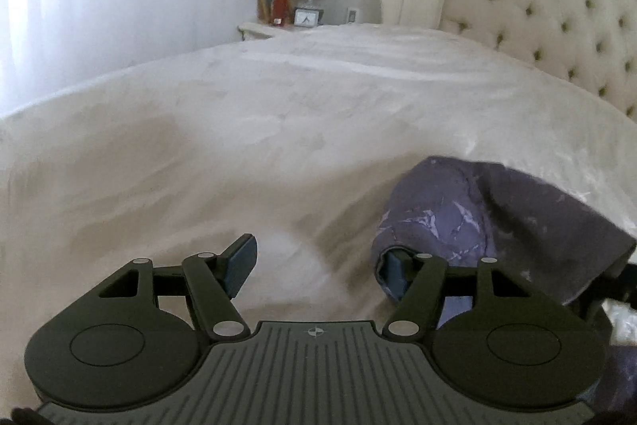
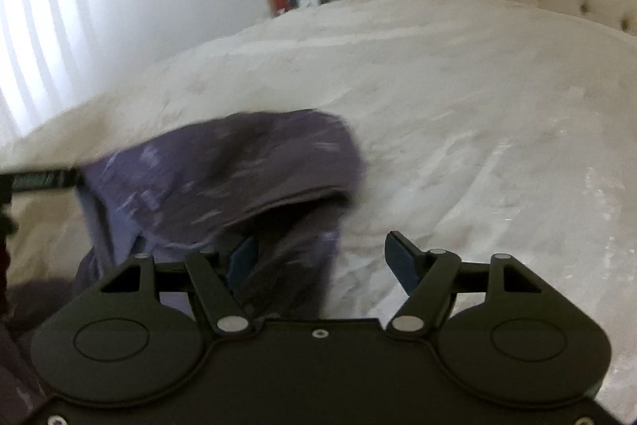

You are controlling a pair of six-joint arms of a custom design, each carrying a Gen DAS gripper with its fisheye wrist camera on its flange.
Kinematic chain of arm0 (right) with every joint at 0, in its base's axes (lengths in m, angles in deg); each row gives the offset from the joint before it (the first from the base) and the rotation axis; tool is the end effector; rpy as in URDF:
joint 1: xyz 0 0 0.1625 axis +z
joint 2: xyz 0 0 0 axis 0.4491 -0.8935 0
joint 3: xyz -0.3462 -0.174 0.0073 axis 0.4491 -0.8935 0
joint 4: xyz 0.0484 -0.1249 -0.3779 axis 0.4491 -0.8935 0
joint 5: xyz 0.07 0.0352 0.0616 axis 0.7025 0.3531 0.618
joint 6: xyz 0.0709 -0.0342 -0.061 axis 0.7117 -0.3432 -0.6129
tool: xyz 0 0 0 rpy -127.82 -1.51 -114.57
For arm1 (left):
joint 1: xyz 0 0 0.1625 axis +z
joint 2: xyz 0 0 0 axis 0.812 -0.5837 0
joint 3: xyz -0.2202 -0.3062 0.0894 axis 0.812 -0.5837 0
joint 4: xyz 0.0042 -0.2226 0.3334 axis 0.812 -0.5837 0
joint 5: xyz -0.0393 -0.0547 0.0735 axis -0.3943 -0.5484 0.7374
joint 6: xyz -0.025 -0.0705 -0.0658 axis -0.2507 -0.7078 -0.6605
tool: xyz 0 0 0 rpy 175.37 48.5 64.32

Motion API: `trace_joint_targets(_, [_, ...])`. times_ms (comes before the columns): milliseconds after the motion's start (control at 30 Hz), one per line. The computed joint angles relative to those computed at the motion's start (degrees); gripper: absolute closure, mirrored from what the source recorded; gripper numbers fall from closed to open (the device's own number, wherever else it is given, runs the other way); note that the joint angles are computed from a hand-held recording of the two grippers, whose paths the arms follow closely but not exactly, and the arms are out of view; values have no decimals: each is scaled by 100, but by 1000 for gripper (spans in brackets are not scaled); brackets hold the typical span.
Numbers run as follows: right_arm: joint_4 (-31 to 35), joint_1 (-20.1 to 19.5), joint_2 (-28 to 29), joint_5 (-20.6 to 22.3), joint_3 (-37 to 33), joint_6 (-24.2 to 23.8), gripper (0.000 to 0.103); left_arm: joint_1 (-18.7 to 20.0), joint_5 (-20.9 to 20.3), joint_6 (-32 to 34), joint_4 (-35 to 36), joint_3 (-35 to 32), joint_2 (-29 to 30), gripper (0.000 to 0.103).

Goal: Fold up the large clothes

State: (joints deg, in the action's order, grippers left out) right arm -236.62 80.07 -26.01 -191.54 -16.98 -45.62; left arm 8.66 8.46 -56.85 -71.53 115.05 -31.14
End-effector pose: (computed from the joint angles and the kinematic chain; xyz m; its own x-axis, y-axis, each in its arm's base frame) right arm 0.2605 -0.6689 0.1285 -0.7749 0.3860 0.5006 -0.2620 0.5245 -0.8101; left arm -0.1968 -0.7554 0.2732 -0.6642 0.5438 -0.5129 0.7445 0.5433 -0.3880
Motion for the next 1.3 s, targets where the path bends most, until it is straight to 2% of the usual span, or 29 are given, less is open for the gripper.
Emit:
trace_joint_targets(100, [-288,-59,-142,-205,286,167,30,136,-84,-137,132,22,-53,34])
trace_joint_targets(167, [-250,-162,-353,-213,618,674,30,207,-57,-275,280,-11,-48,30])
trace_joint_targets(267, [174,-407,-677,100,1145,1678,24,254,-17,-342,627,-143,13,26])
trace_joint_targets(300, [206,-452,-691,159,1207,1777,23,224,65,-294,720,-185,45,26])
trace_joint_targets(400, [99,-427,-666,167,1203,1588,22,141,143,-56,884,-246,7,27])
trace_joint_targets(633, [-287,-130,-1225,617,1897,941,22,124,-622,525,1372,95,-788,27])
trace_joint_targets(767, [-532,86,-1197,643,1838,240,22,27,-969,592,925,474,-1041,27])
trace_joint_targets(833, [-676,151,-1030,782,1569,-108,44,-73,-981,514,614,506,-876,27])
trace_joint_targets(867, [-620,159,-935,844,1384,-213,70,-119,-970,431,504,528,-813,27])
trace_joint_targets(900, [-506,163,-798,866,1129,-272,82,-131,-983,354,454,479,-695,27])
trace_joint_targets(967, [-293,135,-575,999,751,-320,82,-165,-967,151,349,434,-522,27])
trace_joint_targets(1067, [-62,70,-211,981,197,-246,81,-163,-841,-59,265,438,-364,27])
trace_joint_targets(1133, [35,-19,-70,885,26,3,81,-142,-578,-79,160,462,-262,27])
trace_joint_targets(1233, [226,-141,12,439,13,421,81,-43,-148,-152,257,391,-110,27])
trace_joint_targets(1300, [427,-259,-68,287,206,831,84,114,-174,-419,540,248,-13,24])
